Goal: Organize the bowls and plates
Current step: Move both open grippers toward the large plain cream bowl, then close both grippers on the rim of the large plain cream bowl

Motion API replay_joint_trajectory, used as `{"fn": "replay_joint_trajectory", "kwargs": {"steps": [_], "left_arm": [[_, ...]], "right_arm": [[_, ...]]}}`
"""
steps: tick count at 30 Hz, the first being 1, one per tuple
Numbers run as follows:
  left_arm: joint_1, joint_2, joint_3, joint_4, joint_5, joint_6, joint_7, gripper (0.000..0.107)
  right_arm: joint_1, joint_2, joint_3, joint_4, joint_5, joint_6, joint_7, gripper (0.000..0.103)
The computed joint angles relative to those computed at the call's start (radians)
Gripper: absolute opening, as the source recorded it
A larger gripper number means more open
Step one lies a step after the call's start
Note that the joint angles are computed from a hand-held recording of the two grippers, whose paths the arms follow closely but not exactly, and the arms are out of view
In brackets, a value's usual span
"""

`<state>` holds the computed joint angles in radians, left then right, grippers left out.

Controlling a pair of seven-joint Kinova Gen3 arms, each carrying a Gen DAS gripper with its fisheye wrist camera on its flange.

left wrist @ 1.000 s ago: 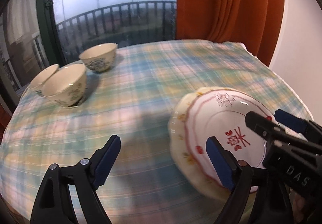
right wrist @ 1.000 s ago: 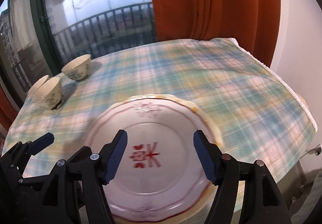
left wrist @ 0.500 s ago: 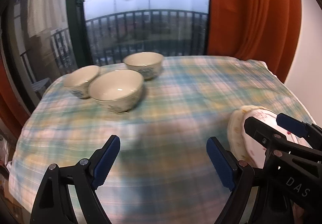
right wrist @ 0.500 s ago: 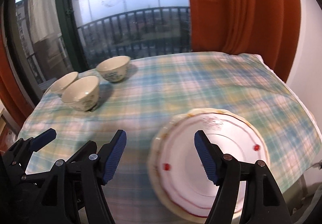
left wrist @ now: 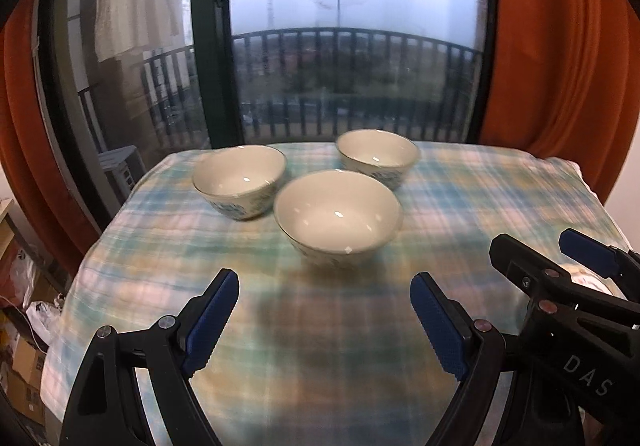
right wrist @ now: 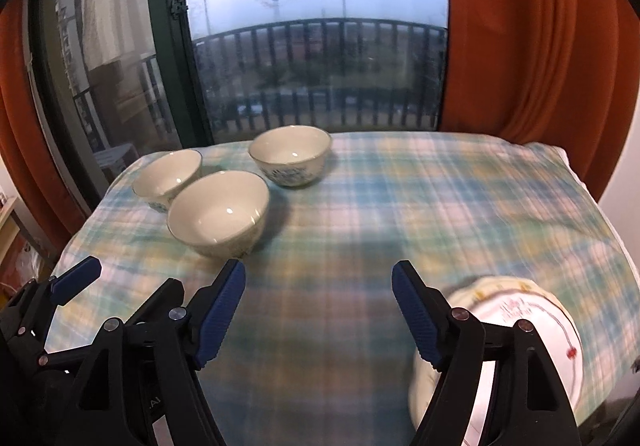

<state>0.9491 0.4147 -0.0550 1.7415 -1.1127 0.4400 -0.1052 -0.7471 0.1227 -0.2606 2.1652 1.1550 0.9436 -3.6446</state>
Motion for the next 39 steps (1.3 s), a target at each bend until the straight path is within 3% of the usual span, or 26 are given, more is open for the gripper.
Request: {"fn": "replay_joint_trajectory", "kwargs": {"steps": [9, 17, 25, 30, 35, 39], "left_arm": [[-0.069, 0.075, -0.028, -0.113, 0.118, -0.031, -0.123, 0.089], [-0.134, 0.174, -0.024, -0.251, 0.309, -0.019, -0.303, 0.089], [-0.127, 0.258, -0.070, -0.342, 0.443, 0.005, -0.399, 0.078], [-0.120, 0.280, -0.099, -0.358, 0.514, -0.008, -0.454, 0.068], [-0.089, 0.286, -0.140, -0.349, 0.546, -0.035, -0.484, 0.063], [-0.019, 0.291, -0.231, -0.322, 0.532, -0.088, -0.450, 0.050]], "right_arm": [[0.065, 0.093, 0.077, -0.098, 0.102, -0.097, 0.013, 0.079], [0.125, 0.175, 0.139, -0.147, 0.216, -0.213, -0.022, 0.079], [0.173, 0.267, 0.177, -0.195, 0.276, -0.313, -0.068, 0.079], [0.169, 0.304, 0.192, -0.218, 0.284, -0.321, -0.045, 0.072], [0.177, 0.329, 0.205, -0.239, 0.256, -0.356, -0.001, 0.059], [0.169, 0.339, 0.224, -0.243, 0.258, -0.379, 0.002, 0.053]]}}
